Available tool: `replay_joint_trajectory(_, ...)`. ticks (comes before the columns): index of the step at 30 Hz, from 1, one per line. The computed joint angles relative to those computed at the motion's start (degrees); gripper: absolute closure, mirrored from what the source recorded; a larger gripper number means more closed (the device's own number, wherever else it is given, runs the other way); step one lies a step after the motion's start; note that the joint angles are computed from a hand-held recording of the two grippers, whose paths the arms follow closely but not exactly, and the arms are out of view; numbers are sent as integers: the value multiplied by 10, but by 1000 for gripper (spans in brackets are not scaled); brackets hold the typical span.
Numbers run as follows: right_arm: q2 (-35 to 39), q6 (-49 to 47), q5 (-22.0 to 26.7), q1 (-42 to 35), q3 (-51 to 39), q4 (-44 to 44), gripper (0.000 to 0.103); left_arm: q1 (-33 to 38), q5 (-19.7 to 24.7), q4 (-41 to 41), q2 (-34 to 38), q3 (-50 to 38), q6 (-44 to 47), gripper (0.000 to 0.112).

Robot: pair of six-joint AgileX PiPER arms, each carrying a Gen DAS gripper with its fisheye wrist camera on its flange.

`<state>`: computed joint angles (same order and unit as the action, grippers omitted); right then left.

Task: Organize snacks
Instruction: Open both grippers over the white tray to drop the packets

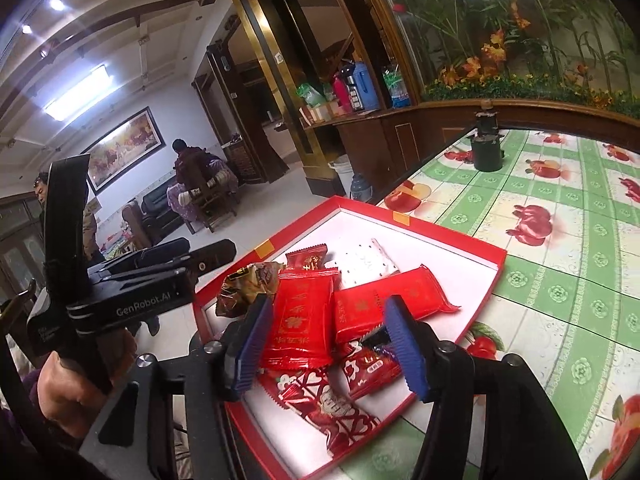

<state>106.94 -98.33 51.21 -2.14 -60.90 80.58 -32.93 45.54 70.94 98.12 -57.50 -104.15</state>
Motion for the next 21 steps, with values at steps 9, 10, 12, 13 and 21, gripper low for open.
replay_joint_trajectory(9, -70, -82, -2, -31, 93, 54, 27, -77, 143, -23, 4, -13, 2, 28)
replay_joint_trajectory(10, -80, -96, -7, -34, 109, 69, 23, -85, 164, -24, 9, -14, 3, 28)
replay_joint_trajectory(12, -94, -115, -11, -40, 135, 91, 13, -100, 201, -31, 17, -18, 5, 27)
replay_joint_trajectory(13, -99, -123, -12, -42, 144, 95, 12, -105, 201, -32, 11, -8, -2, 27)
replay_joint_trajectory(21, -106, -165, -36, -42, 173, 120, 12, -75, 98, -63, -60, 43, -40, 27)
